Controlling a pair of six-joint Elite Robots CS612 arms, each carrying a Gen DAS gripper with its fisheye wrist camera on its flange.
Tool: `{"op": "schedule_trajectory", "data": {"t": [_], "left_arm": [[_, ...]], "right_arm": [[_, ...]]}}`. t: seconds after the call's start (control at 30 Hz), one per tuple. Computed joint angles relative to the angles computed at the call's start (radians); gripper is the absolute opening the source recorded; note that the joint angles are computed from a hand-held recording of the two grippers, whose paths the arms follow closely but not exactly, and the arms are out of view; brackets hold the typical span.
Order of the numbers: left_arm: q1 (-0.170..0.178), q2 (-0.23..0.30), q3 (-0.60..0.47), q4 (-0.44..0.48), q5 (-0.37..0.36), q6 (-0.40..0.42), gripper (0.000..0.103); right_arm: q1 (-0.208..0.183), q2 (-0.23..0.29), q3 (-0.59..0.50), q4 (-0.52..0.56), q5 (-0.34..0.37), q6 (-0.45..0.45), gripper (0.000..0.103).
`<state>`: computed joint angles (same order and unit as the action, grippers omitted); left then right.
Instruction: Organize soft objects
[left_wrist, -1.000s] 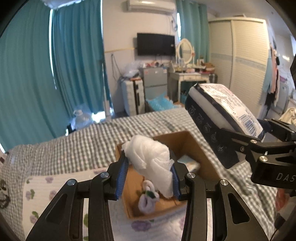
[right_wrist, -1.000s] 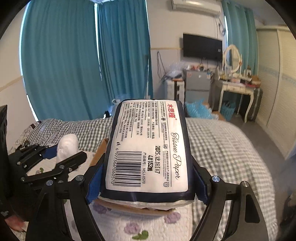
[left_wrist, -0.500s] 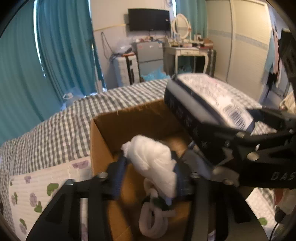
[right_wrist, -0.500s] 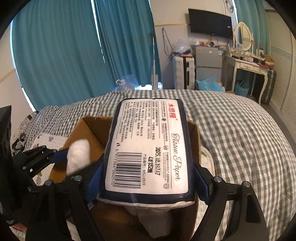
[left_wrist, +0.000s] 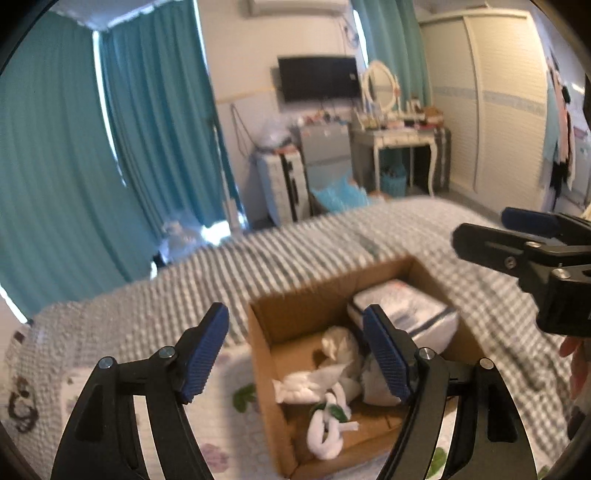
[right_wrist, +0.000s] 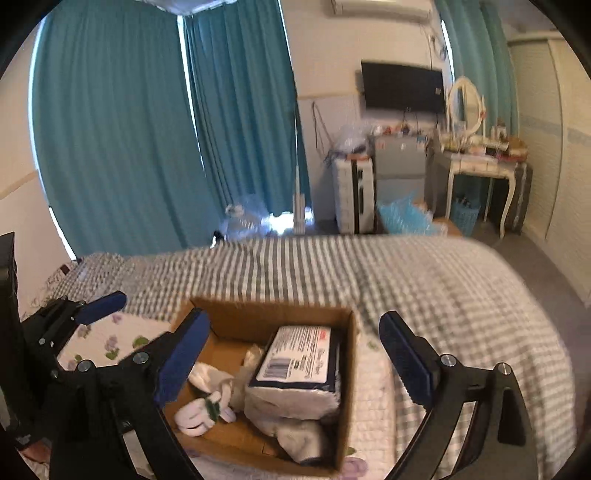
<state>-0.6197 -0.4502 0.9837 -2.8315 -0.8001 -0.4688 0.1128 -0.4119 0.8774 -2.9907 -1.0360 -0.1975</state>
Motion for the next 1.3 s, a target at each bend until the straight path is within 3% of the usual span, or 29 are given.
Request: {"op": "schedule_trajectory", "data": {"t": [0.2, 0.3, 0.37, 0.4, 0.47, 0.53, 0.7, 0.9, 1.1, 1.17, 1.3], "left_arm": [[-0.068, -0.115, 0.135, -0.191, 0.208, 0.085, 0.076], [-0.101, -0.159, 0.197, -0.38, 0.273, 0.184, 0.077], [-0.134, -0.178, 0.229, -0.54, 0.326, 0.277, 0.092], [-0.15, -0.18, 0.238, -0.643, 0.356, 0.347, 0.093], [-0.177, -0.185, 0.251, -0.821, 0.389, 0.487, 0.093], [-0.202, -0.196, 0.266, -0.914, 0.423, 0.566, 0.093], [-0.235, -0.204, 0.3, -1.056, 0.471, 0.682, 0.094], [-0.238, -0.201, 0.356, -0.963, 0.508, 0.532, 0.094], [-0.234, -0.162, 0.375, -0.78, 0.547, 0.271, 0.094], [-0.229, -0.151, 0.383, -0.669, 0.563, 0.133, 0.094], [-0.219, -0.148, 0.413, -0.517, 0.495, -0.052, 0.094]], "right_arm": [[-0.027, -0.168, 0.224, -0.22, 0.036, 0.018, 0.095], [-0.044, -0.241, 0.328, -0.35, 0.063, 0.05, 0.102], [-0.053, -0.285, 0.392, -0.425, 0.068, 0.053, 0.102], [-0.057, -0.309, 0.43, -0.472, 0.064, 0.054, 0.103], [-0.065, -0.342, 0.483, -0.553, 0.062, 0.067, 0.103], [-0.075, -0.366, 0.529, -0.622, 0.068, 0.093, 0.103], [-0.104, -0.408, 0.635, -0.786, 0.105, 0.176, 0.103], [-0.13, -0.403, 0.694, -0.841, 0.163, 0.178, 0.103], [-0.126, -0.324, 0.675, -0.882, 0.15, 0.174, 0.103], [-0.123, -0.297, 0.669, -0.876, 0.124, 0.158, 0.103], [-0.113, -0.248, 0.635, -0.765, 0.122, 0.115, 0.103]]}}
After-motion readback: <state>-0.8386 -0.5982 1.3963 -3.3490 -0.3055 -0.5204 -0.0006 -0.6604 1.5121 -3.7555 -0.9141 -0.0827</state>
